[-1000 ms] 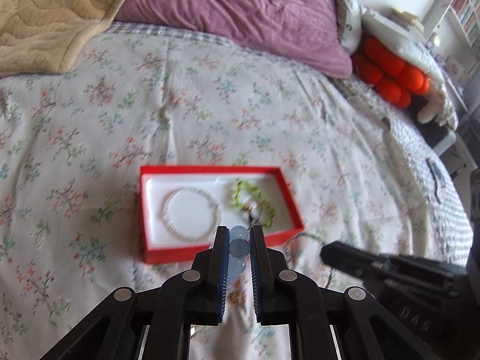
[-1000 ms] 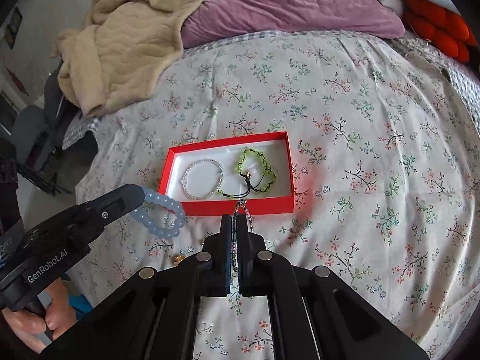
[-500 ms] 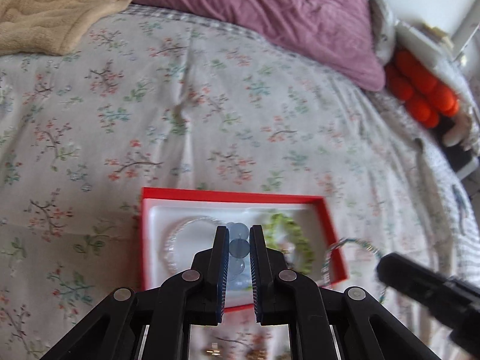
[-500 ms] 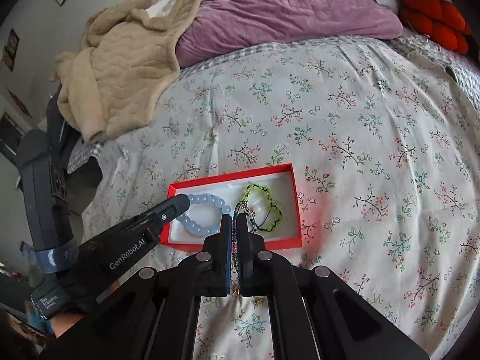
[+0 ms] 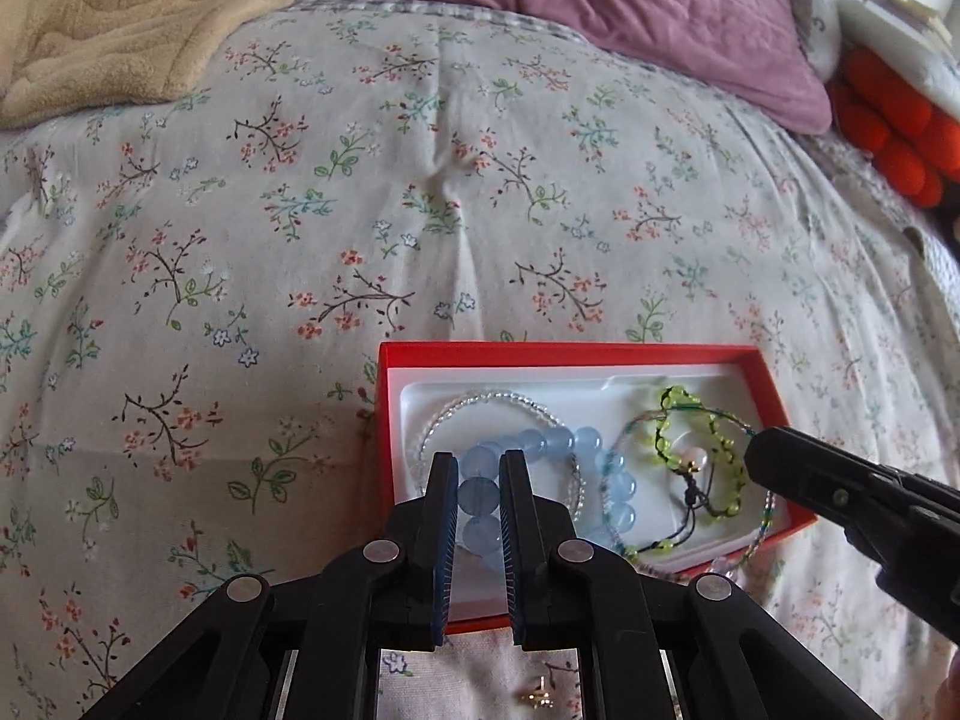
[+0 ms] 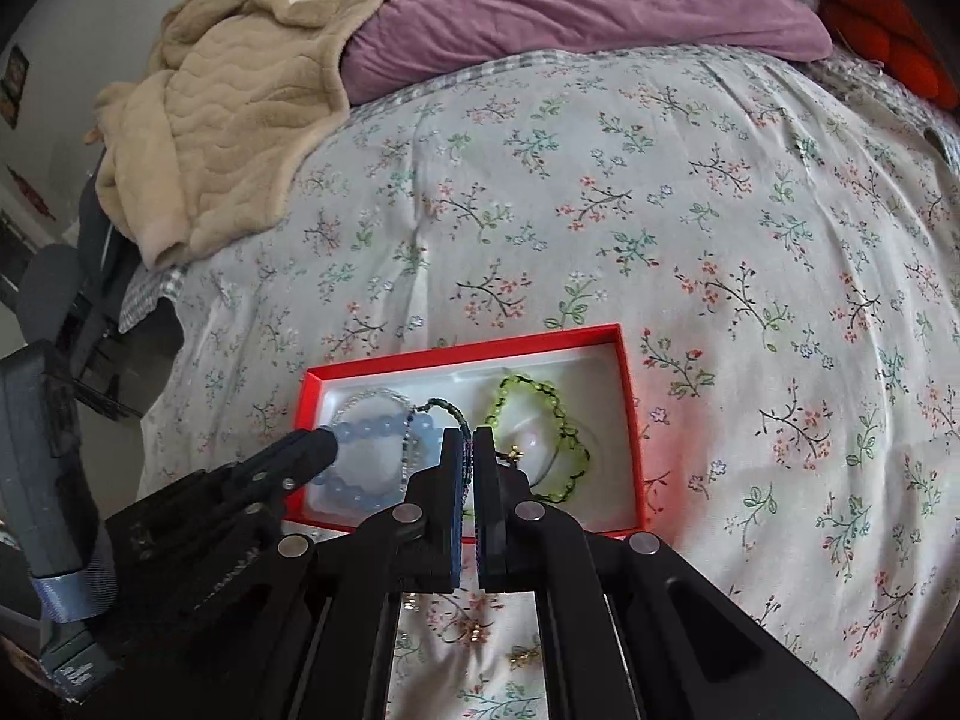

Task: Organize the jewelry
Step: 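Carry both items into the red box and open both tools, then withdraw both open tools from the red box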

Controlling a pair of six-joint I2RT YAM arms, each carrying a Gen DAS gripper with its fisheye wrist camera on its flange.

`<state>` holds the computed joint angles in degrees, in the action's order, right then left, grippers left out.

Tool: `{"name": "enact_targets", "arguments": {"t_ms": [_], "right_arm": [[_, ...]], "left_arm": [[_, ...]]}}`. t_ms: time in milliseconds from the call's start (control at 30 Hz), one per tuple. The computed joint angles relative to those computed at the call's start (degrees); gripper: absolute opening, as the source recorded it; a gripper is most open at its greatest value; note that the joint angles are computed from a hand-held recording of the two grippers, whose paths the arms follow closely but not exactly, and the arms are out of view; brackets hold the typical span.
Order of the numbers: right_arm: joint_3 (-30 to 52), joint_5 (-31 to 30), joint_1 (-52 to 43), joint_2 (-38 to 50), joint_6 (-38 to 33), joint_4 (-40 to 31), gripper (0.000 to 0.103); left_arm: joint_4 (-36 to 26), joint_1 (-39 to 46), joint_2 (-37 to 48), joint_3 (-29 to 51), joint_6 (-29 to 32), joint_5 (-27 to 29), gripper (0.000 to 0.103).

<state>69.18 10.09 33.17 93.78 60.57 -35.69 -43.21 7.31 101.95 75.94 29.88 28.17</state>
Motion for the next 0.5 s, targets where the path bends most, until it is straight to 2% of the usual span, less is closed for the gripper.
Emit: {"name": "enact_targets", "arguments": {"t_ms": [267, 367, 400, 433, 467, 500], "right_arm": [[-4.37, 1.11, -1.85, -2.72, -1.6, -1.01, 0.004], [-5.28, 0.64, -2.27, -3.48, -1.34, -1.04, 0.006], [-5.29, 0.35, -2.38, -3.74, -1.11, -1.32, 0.009], [-5.71, 0.26, -2.36, -4.62, -0.86, -1.56, 0.021], [-6.05, 0.42, -2.24, -5.5, -0.65, -1.82, 0.035], [-6.2, 0.73, -2.0, -6.21, -0.34, -2.21, 0.04]], "left_arm": [[2.49, -0.78, -1.96, -2.31, 1.02, -2.13, 0.011], [1.9, -0.66, -2.58, -2.2, 1.45, -2.26, 0.014], [1.38, -0.51, -2.81, -2.06, 1.75, -1.95, 0.021], [0.69, -0.28, -3.03, -1.86, 2.15, -1.53, 0.031], [0.06, 0.04, -3.38, -1.76, 2.63, -1.12, 0.036], [-0.44, 0.4, -3.91, -1.84, 3.15, -0.73, 0.045]]}}
